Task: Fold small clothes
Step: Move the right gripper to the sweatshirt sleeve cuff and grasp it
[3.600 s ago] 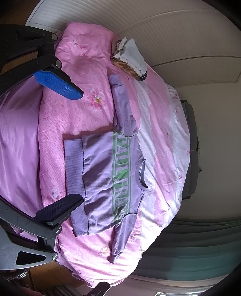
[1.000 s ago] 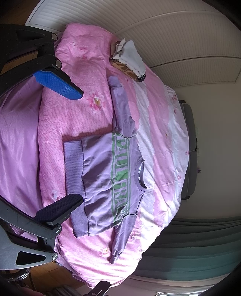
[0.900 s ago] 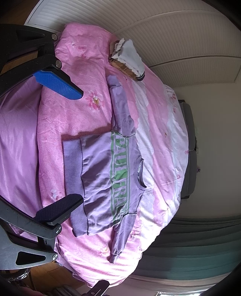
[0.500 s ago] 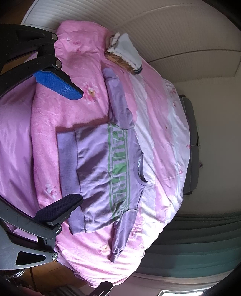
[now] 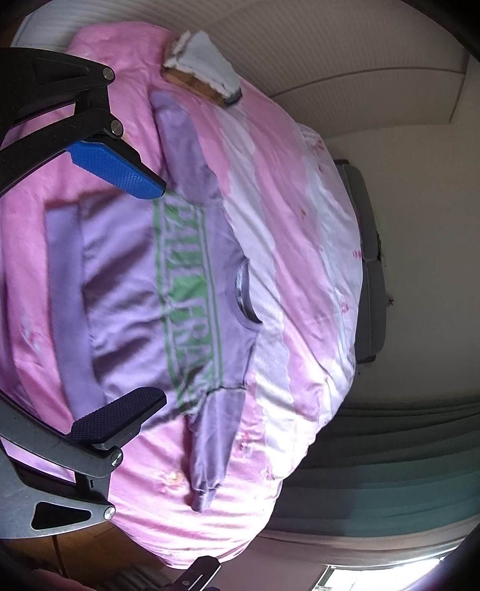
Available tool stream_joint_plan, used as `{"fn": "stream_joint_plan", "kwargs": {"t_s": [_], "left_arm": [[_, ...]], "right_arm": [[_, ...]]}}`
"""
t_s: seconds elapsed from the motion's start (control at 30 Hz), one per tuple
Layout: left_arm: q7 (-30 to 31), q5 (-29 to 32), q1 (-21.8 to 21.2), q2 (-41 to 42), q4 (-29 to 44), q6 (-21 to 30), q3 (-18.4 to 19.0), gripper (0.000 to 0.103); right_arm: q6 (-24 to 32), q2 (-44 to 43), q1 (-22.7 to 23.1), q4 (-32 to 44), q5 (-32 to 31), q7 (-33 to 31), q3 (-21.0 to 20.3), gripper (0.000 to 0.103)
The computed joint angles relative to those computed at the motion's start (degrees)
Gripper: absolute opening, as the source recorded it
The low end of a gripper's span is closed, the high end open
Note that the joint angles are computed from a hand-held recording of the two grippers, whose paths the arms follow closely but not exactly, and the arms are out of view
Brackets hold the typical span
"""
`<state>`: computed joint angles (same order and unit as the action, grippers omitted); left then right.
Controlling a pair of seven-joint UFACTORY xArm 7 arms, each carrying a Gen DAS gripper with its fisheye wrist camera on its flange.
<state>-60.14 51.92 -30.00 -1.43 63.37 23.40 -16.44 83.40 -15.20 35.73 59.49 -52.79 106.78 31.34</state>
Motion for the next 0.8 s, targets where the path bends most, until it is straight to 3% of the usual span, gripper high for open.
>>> {"fn": "stream_joint_plan", "kwargs": {"t_s": [0.1,0.43,0.63,0.8], "left_arm": [[-1.20,1.99,-1.67,5.47,5.59,0.50,0.17,0.103],[-6.18,6.74,-12.94,23.44,23.99,1.31,7.12,0.103],[-1.58,2.18,-17.77,35.01,37.61,3.53,10.28,0.103],[3.30,-2.70,-20.66,43.60,48.46,5.59,12.65,0.103]], "right_arm": [[-1.63,-2.93,-0.95,-2.86,0.46,-0.89,-1.67,0.103],[-8.38,-14.43,-8.57,-16.24,2.43,-0.66,-3.62,0.101],[-16.67,-20.39,-13.52,-25.16,3.11,-1.28,-7.07,0.081],[-26.98,-24.87,-18.28,-32.66,2.07,-0.76,-10.90,0.058]]}}
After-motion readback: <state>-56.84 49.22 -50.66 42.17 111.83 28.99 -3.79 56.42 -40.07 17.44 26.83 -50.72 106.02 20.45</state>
